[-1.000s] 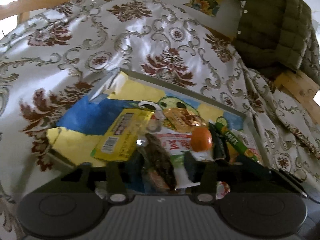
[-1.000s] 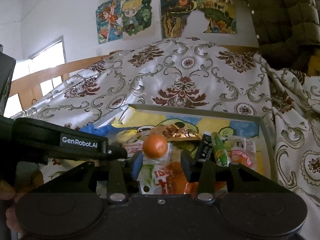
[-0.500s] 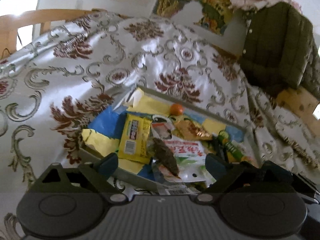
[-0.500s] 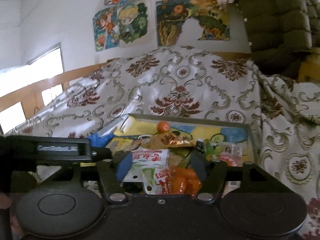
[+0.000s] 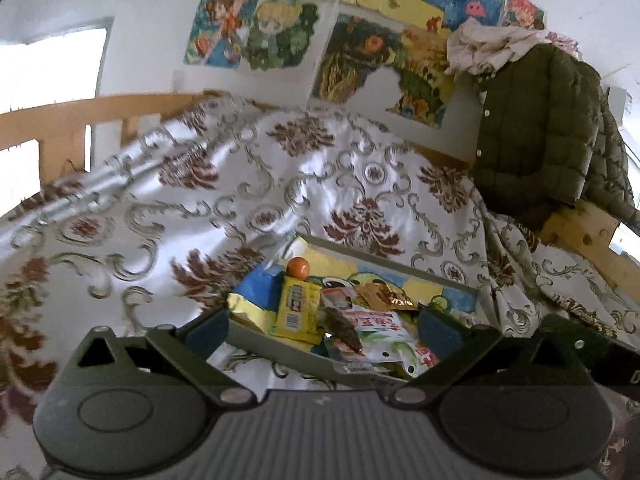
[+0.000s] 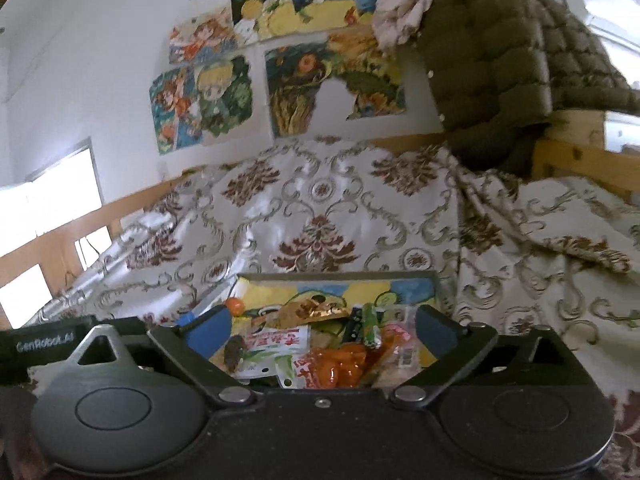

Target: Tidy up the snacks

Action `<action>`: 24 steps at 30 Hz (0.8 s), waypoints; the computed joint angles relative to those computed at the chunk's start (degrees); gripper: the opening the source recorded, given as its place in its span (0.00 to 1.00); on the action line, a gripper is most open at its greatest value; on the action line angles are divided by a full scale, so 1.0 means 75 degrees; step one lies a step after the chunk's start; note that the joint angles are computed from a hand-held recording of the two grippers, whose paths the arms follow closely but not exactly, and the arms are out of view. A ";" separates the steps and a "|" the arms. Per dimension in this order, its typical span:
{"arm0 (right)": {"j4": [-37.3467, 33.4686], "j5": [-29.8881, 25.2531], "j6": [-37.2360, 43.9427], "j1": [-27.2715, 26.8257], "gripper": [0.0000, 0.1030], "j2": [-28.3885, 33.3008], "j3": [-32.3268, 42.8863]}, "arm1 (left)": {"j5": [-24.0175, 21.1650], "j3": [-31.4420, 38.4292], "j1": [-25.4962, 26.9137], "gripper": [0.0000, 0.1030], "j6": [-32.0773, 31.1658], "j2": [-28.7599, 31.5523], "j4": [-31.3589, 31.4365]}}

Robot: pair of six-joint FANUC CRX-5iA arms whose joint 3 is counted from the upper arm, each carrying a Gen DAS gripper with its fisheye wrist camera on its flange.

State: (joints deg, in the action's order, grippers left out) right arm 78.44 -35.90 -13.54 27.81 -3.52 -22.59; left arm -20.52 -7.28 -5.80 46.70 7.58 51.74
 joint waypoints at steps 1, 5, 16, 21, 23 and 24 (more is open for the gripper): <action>0.0029 -0.0137 -0.0002 0.0089 0.99 -0.0082 -0.0057 | 0.0081 -0.0153 0.0000 1.00 -0.0108 -0.0137 0.0071; -0.0070 -0.0607 0.0181 0.0478 0.99 -0.0370 -0.0204 | 0.0228 -0.0671 0.0094 1.00 -0.0334 -0.0693 0.0093; -0.0450 -0.1943 0.0277 0.1644 0.99 -0.0943 -0.0540 | -0.0095 -0.1408 0.0641 1.00 0.0069 -0.1830 -0.0644; -0.0876 -0.2574 0.0265 0.2187 0.99 -0.1123 -0.0603 | -0.0305 -0.1682 0.0860 1.00 0.0098 -0.2218 -0.0861; -0.1114 -0.2850 0.0283 0.2420 0.99 -0.1181 -0.0602 | -0.0379 -0.1811 0.0928 1.00 0.0082 -0.2354 -0.0871; -0.1235 -0.2961 0.0309 0.2519 0.99 -0.1208 -0.0592 | -0.0447 -0.1862 0.0968 1.00 0.0092 -0.2416 -0.0894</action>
State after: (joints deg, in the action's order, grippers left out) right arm 69.18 -58.11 -11.22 46.70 -12.58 -27.03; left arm -23.87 -21.25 1.46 47.39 -10.54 45.04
